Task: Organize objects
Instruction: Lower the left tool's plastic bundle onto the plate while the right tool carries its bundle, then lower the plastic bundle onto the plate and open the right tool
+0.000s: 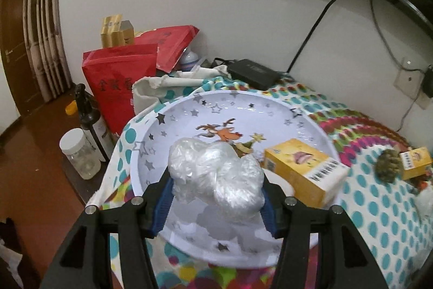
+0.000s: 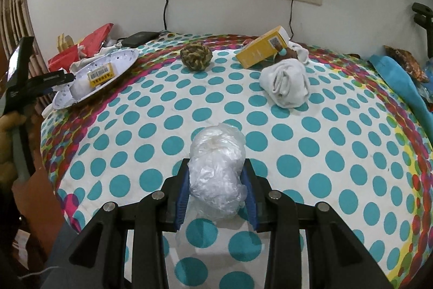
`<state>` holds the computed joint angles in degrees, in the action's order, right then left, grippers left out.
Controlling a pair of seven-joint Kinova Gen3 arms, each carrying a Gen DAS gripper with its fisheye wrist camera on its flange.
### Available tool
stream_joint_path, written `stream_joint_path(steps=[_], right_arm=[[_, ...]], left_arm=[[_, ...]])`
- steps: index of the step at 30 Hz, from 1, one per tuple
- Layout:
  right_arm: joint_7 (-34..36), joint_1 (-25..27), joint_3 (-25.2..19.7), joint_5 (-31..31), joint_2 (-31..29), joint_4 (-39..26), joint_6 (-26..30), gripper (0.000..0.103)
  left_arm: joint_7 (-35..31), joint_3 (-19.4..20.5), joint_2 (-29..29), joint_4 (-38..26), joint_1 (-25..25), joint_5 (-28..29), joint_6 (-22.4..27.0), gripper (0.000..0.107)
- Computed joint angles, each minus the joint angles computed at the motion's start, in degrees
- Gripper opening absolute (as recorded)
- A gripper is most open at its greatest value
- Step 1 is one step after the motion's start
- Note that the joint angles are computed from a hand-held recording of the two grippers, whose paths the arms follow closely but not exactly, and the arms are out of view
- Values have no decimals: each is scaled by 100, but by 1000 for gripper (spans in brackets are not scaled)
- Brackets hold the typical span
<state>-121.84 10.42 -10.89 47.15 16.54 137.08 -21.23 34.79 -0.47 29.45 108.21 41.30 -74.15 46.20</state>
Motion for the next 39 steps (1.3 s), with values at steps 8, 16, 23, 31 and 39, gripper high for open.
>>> stream_joint_path(steps=[8, 16, 23, 31, 39], right_arm=[[39, 8, 15, -108, 68, -35, 17, 34], [481, -299, 39, -626, 9, -34, 181, 34], [805, -432, -48, -1090, -41, -65, 303, 34], [1020, -617, -137, -1442, -102, -178, 391, 34], [1013, -1100, -461, -1641, 34, -746, 650, 34]], left_arm=[[-311, -117, 124, -229, -297, 121, -226, 57], [-745, -328, 159, -482, -482, 391, -620, 57], [-1384, -506, 208, -646, -644, 911, -1062, 60], [-1524, -886, 103, -556, -310, 1190, -1198, 86], [-738, -740, -430, 71, 163, 814, -859, 87]])
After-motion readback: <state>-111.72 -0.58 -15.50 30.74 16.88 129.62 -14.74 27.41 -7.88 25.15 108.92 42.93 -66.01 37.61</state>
